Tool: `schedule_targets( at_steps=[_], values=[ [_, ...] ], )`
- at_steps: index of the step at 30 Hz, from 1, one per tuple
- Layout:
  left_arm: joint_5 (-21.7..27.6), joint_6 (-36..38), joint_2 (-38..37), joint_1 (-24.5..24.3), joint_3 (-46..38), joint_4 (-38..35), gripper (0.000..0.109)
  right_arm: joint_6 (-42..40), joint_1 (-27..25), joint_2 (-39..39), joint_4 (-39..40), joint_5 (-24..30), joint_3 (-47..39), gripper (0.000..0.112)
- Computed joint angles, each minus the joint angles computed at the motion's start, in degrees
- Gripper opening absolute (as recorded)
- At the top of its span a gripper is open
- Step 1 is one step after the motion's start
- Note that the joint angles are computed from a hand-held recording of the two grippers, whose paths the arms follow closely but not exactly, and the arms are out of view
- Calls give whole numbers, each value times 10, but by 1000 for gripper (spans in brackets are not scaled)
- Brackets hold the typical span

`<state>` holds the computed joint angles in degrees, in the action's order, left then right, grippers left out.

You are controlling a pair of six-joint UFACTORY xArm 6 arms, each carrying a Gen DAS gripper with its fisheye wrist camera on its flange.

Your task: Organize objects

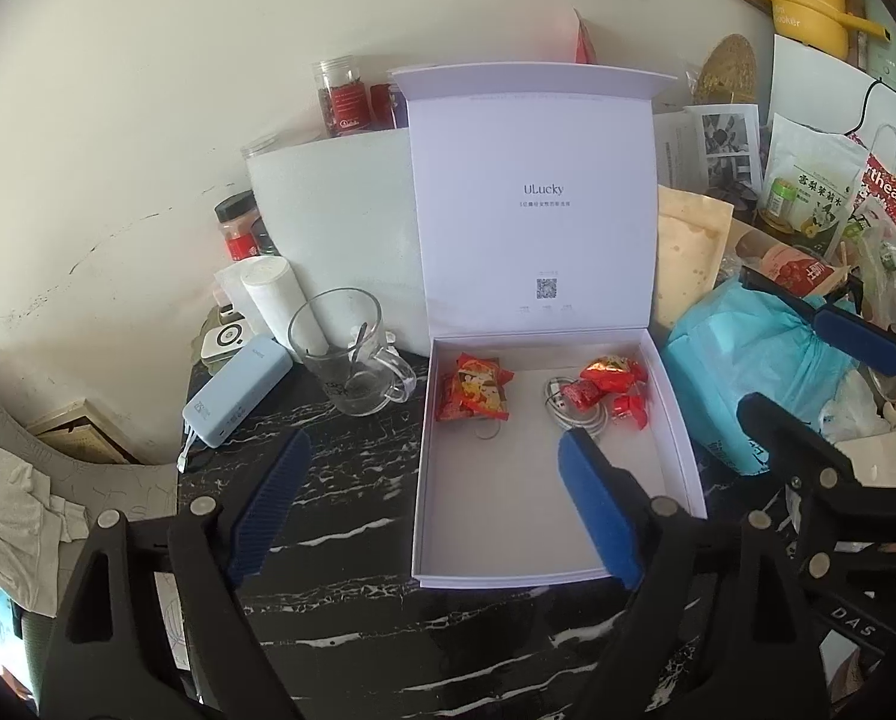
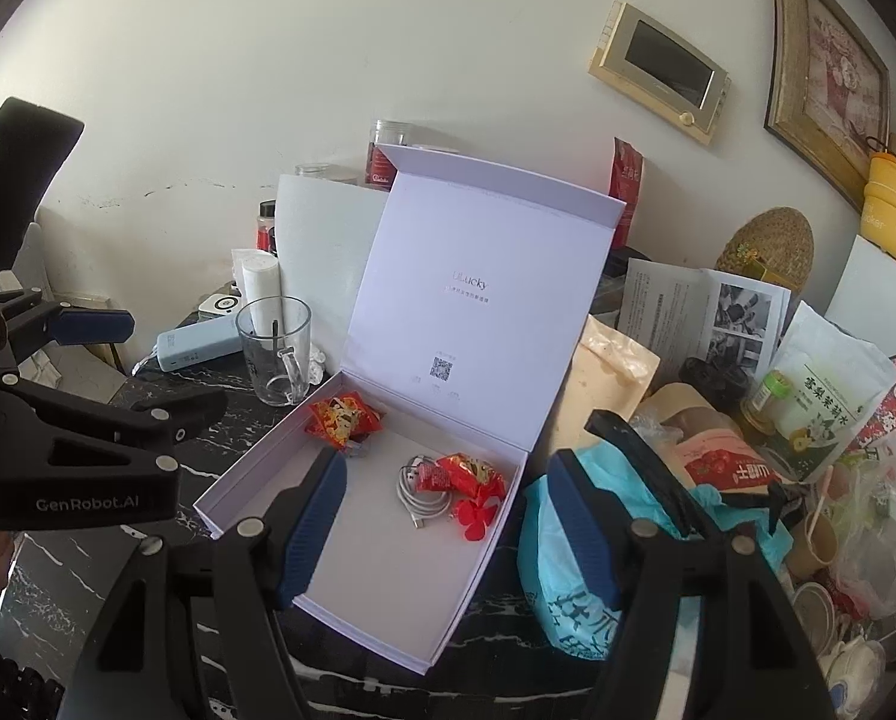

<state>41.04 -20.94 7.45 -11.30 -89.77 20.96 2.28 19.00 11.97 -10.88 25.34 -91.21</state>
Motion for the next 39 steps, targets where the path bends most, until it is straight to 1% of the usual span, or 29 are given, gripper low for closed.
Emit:
schedule_targets(
  at_steps=[3, 8, 11, 13, 15, 17, 21, 27, 33, 39],
  values=[
    [-5, -16, -28, -4, 35, 10, 85, 18, 1, -31, -2, -12, 44, 73],
    [-5, -56, -70, -18, 91, 43, 87, 16, 3, -79, 15, -37, 122, 73],
    [-7, -77, -92, -26, 124, 55, 88, 34, 4, -108, 5, -53, 168, 73],
    [-8, -89, -106, -32, 146, 60, 88, 29, 4, -127, 10, -61, 194, 73],
    [-8, -103, -118, -38, 164, 69, 88, 38, 4, -147, -1, -72, 223, 73],
    [-4, -121, -131, -47, 182, 82, 88, 55, 2, -164, -17, -81, 249, 73],
    [1, -164, -160, -64, 221, 117, 88, 53, 2, -199, -3, -107, 305, 73],
    [3, -219, -206, -90, 283, 159, 89, 77, 1, -242, -13, -135, 379, 73],
    [7, -247, -231, -106, 330, 169, 89, 114, -3, -271, -38, -150, 432, 73],
    [-13, -259, -261, -104, 380, 154, 89, 124, -1, -289, -32, -174, 475, 73]
  ],
)
